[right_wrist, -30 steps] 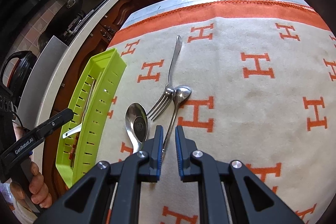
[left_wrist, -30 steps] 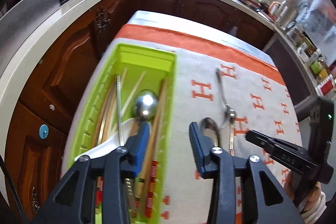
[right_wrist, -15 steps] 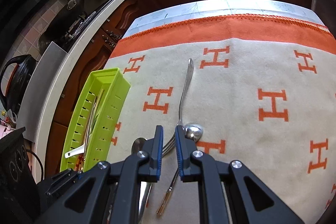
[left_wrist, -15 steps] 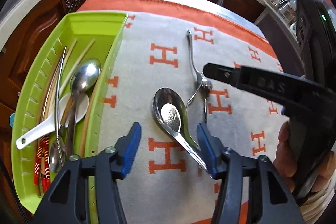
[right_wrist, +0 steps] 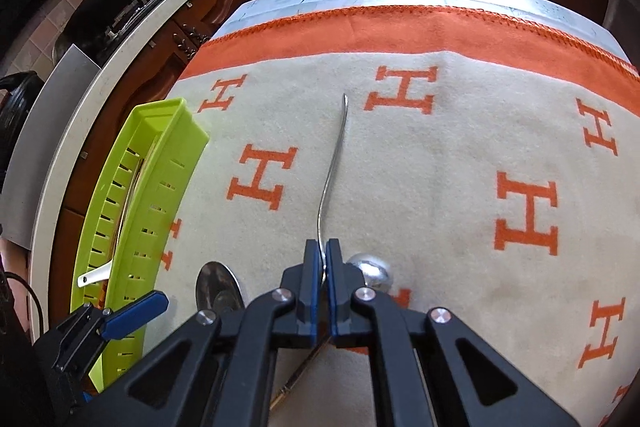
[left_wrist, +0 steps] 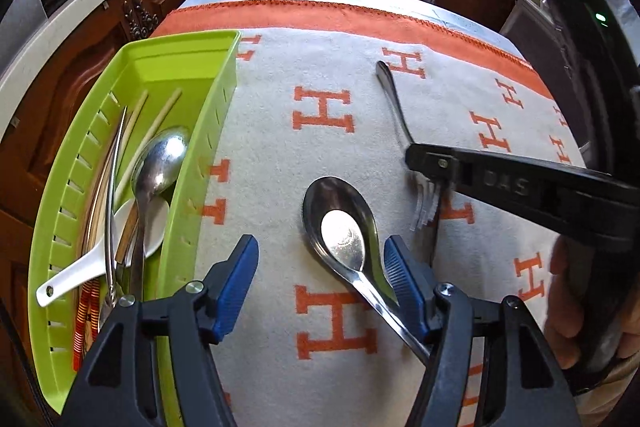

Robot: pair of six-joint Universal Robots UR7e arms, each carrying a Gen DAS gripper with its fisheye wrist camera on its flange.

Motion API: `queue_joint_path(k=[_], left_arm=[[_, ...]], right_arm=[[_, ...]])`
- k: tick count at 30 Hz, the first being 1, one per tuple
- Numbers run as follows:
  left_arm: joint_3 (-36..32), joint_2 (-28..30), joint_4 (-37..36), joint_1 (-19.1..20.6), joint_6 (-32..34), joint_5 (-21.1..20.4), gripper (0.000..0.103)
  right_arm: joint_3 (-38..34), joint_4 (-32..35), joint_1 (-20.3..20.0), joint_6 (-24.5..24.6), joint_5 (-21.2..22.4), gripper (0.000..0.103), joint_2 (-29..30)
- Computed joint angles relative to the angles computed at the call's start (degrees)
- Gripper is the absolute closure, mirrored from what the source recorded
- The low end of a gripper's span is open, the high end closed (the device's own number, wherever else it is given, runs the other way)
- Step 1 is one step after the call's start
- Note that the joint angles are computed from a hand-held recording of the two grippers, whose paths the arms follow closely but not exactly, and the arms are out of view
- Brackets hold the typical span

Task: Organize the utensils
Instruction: 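Grasp the steel fork with the right tool while the left tool grasps the steel soup spoon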

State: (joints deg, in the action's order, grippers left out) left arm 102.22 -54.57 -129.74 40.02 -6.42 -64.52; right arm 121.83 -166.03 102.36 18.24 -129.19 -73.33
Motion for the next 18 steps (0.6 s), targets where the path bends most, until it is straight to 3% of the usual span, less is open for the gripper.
queue_joint_path(k=[5,14,15,17,18], left_arm=[[0.16,0.71,0.41,-0.92,0.13,3.31,0.040],[0.50,1.92,0.98,-2.18,-0.99,3.64,0.044],[0.54,1.83,0.79,-2.14,-1.29,3.48,0.046],[0.76,1.59,0.09,-2.10,-1.55,3.41,0.062],[0.85,1.45,-0.07,-2.07,-1.58,3.52,0.065]], right_arm=[[3.87,-4.23,-0.03,-0.52,-0.20,0.100,-2.57],[8.06,-9.43,0.42,-1.82,-0.33,0.100,-5.05],[8.47,-10.04,0.46,-2.02,-0.12,0.100,-5.30],[9.16,-10.85,0.44,-2.34,0.45,0.100,-5.90],[9.53,-11.45,0.41,-2.50,0.85,0.100,-6.17]])
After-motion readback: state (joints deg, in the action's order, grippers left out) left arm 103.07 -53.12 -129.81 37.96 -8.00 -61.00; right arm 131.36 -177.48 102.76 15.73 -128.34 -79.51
